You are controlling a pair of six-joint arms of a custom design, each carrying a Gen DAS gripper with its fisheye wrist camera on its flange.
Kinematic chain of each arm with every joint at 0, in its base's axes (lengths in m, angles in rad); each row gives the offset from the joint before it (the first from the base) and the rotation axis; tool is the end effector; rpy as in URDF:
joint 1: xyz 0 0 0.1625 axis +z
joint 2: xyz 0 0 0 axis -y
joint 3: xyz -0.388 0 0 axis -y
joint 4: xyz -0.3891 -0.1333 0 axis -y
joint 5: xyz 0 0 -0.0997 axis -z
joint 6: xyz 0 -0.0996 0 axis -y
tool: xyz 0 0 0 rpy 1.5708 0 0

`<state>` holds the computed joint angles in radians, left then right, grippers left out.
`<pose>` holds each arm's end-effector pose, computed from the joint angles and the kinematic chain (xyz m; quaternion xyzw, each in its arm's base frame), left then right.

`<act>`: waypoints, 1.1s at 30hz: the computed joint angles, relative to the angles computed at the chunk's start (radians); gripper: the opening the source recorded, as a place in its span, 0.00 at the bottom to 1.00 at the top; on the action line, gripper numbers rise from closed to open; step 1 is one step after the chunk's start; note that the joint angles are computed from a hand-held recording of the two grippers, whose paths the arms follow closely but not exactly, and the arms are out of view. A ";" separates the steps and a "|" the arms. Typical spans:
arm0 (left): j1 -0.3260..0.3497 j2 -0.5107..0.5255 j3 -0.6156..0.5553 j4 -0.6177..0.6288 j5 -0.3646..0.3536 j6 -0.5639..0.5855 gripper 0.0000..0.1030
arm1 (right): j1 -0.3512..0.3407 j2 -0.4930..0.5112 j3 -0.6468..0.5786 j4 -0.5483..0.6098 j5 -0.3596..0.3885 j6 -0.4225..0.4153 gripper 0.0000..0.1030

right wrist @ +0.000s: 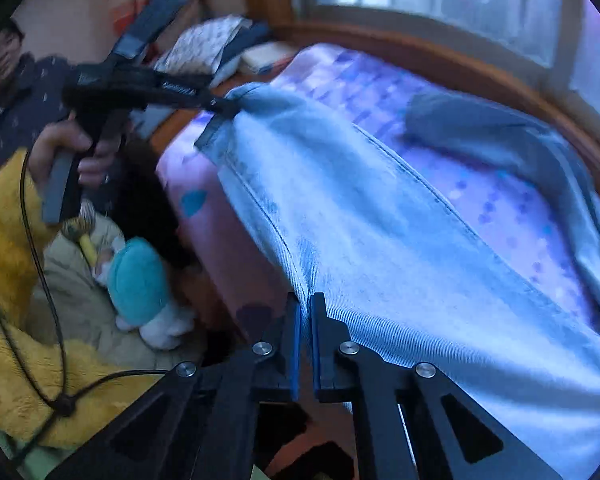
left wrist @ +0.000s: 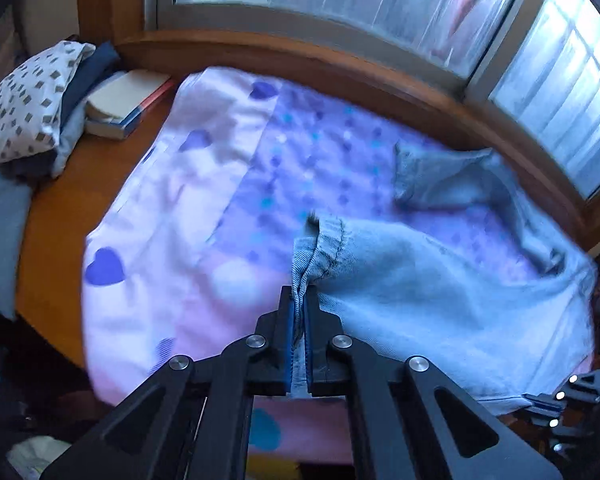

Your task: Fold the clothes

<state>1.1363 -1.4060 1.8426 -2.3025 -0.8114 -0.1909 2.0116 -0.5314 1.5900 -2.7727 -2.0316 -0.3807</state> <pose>-0.0411 -0.5681 0.3406 0.0575 0.9185 -0.2427 0.3068 0.3521 -0.5378 -0.0541 0.3728 -0.8968 0.0765 0.2256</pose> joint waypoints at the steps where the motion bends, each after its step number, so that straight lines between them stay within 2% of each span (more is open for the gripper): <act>1: 0.004 0.006 0.008 0.010 0.026 0.009 0.07 | -0.002 0.024 -0.016 0.016 -0.019 -0.001 0.05; 4: 0.017 0.026 0.033 0.015 0.070 -0.014 0.07 | -0.014 0.072 -0.042 0.036 -0.052 0.011 0.06; 7: 0.016 0.028 0.062 -0.012 0.098 -0.040 0.09 | -0.020 0.094 -0.056 0.045 -0.058 0.020 0.14; 9: 0.004 0.028 0.074 -0.007 0.148 -0.058 0.17 | -0.018 0.099 -0.062 0.044 -0.053 0.017 0.23; 12: -0.018 0.022 0.089 0.011 0.215 -0.071 0.19 | -0.006 0.089 -0.044 0.024 -0.048 -0.010 0.31; 17: -0.050 0.002 0.111 0.028 0.298 -0.092 0.19 | 0.008 0.062 -0.005 -0.025 -0.024 -0.037 0.33; 20: -0.058 -0.012 0.118 0.005 0.294 -0.090 0.19 | 0.004 0.038 0.014 -0.046 0.008 -0.036 0.33; 24: -0.087 -0.035 0.135 0.001 0.302 -0.104 0.19 | 0.003 0.015 0.038 -0.106 0.008 -0.031 0.33; 30: -0.148 -0.036 0.148 -0.031 0.278 -0.088 0.19 | -0.022 -0.057 0.117 -0.213 -0.053 0.004 0.34; 33: -0.176 -0.002 0.138 -0.054 0.227 -0.082 0.19 | -0.058 -0.122 0.180 -0.270 -0.090 0.055 0.34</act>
